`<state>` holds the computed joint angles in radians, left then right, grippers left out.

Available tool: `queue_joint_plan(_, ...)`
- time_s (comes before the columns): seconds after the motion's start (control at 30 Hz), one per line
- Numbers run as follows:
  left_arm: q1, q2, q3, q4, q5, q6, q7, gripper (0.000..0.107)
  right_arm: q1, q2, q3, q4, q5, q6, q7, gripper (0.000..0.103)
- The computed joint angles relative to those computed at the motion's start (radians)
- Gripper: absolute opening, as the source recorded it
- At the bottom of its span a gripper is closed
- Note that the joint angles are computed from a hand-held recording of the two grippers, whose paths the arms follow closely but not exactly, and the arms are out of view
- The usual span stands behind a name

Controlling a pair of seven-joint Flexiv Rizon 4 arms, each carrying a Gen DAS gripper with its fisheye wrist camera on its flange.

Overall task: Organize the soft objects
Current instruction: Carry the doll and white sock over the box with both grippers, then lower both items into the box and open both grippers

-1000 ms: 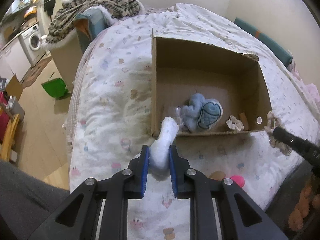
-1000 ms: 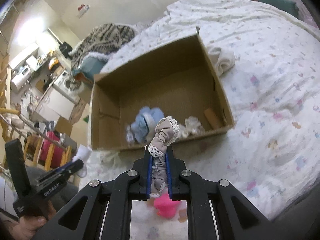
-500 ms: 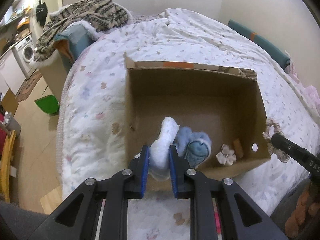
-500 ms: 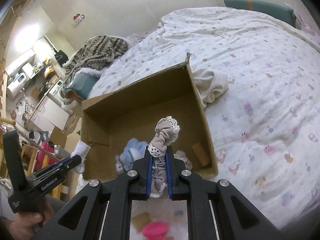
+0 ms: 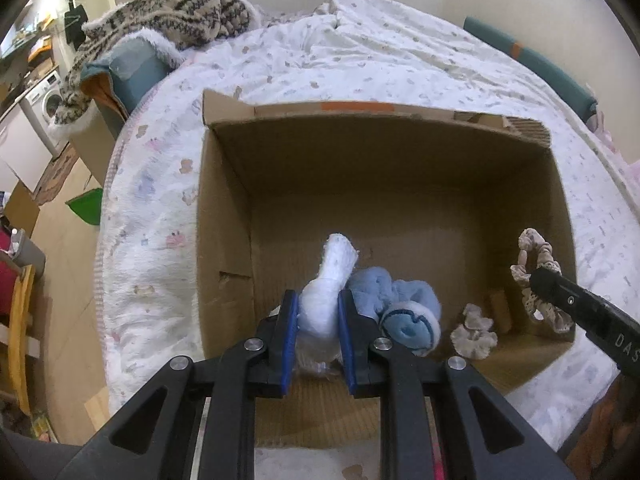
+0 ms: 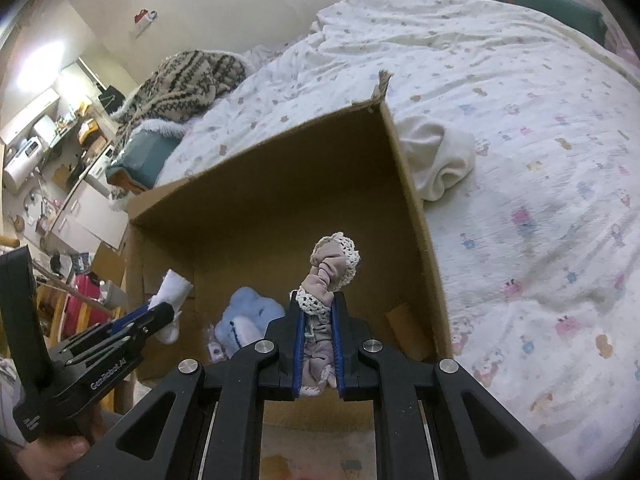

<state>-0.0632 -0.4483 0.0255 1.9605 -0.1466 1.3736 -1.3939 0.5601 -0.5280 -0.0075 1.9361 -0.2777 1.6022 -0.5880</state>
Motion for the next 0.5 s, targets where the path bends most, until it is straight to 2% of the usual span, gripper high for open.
queue_joint_plan(0.07, -0.001, -0.015, 0.003, -0.013, 0.0, -0.013, -0.005, 0.018, -0.015, -0.013, 0.02, -0.013, -0.001, -0.016, -0.01, 0.014)
queue_joint_plan(0.23, -0.032, -0.047, 0.035, -0.046, 0.04, -0.032, -0.025, 0.018, -0.104, -0.049, 0.142, -0.057, 0.04, -0.08, -0.044, 0.014)
queue_joint_plan(0.5, -0.034, -0.066, 0.032, -0.051, 0.058, -0.032, -0.032, 0.018, -0.077, -0.055, 0.114, -0.064, 0.041, -0.097, -0.042, 0.014)
